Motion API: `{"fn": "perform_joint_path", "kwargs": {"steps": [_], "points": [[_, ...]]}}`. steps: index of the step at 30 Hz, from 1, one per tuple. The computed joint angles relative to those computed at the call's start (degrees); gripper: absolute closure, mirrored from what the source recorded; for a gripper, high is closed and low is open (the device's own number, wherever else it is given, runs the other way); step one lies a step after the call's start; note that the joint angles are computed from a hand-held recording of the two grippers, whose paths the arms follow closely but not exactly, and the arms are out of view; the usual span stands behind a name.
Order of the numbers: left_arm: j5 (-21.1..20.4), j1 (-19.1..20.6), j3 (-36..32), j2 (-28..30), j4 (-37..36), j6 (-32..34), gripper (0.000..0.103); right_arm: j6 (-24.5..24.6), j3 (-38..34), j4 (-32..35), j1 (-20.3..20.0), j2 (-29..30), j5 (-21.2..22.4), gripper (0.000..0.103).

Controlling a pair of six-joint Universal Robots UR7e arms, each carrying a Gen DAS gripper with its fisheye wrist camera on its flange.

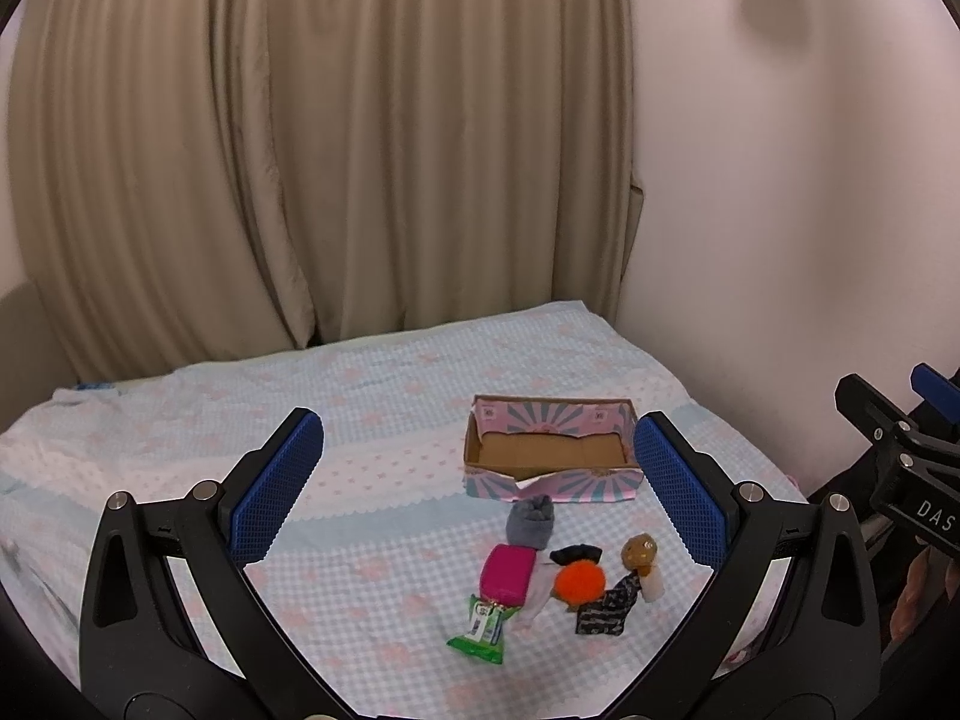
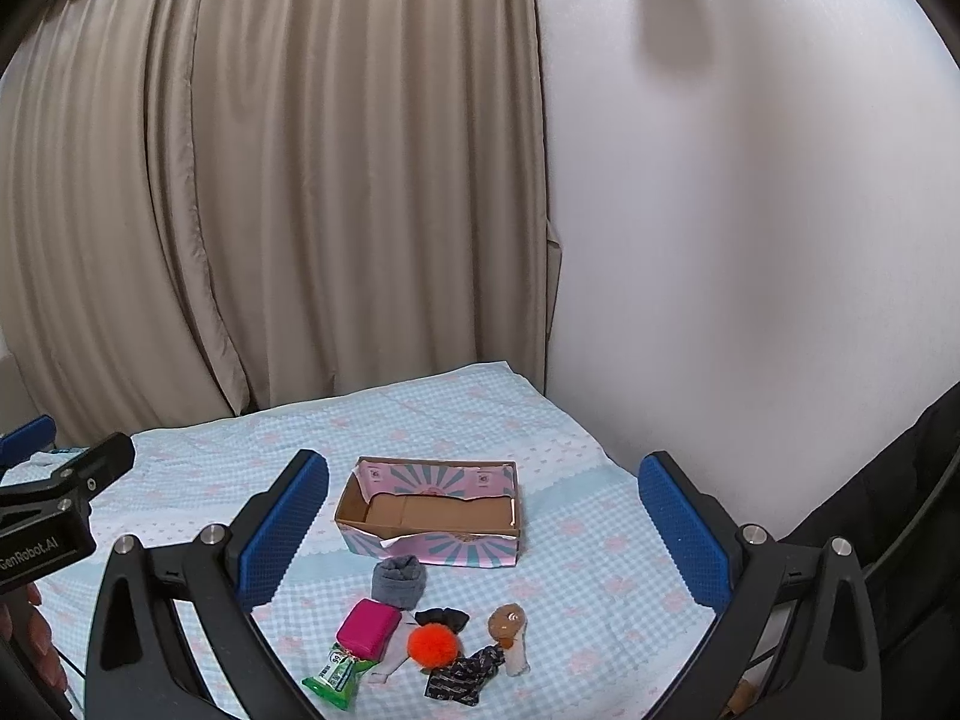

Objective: Organize soft objects
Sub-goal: 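Grasp the magenta pouch with the left tool while the right tool grasps the orange pompom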

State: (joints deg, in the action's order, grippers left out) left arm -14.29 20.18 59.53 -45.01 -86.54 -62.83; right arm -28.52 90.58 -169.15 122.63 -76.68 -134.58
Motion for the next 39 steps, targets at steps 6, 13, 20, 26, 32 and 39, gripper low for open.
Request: {"fn": "perform_joint_path", "kwargs": {"steps": [6, 13, 20, 26, 32, 39], "points": [[-3.3, 2.1, 3.2, -0.4, -7.4, 3.9, 0.0, 0.0, 0.5, 1.1, -1.8, -0.4, 1.1, 0.0], [-10.4, 6.7, 7.4, 0.8, -14.0, 5.1, 0.0, -1.2, 2.3, 3.5, -8.0, -0.2, 5.7, 0.0], [-17.1, 12.8, 11.0, 4.1, -21.9, 6.7, 0.0, -4.7, 4.8, 5.5, -16.0, 0.9, 14.0, 0.0], [-21.3, 18.3, 10.6, 8.7, -28.0, 10.7, 0.0, -7.0, 5.8, 9.2, -22.2, 3.3, 19.7, 0.0], [-24.9, 23.0, 9.4, 12.1, -30.2, 14.2, 0.002, -10.0, 6.6, 12.0, -26.5, 6.8, 24.4, 0.006], [-29.6, 27.1, 7.7, 15.1, -31.3, 19.2, 0.004, -11.9, 7.5, 15.5, -29.6, 10.8, 26.8, 0.018]]}}
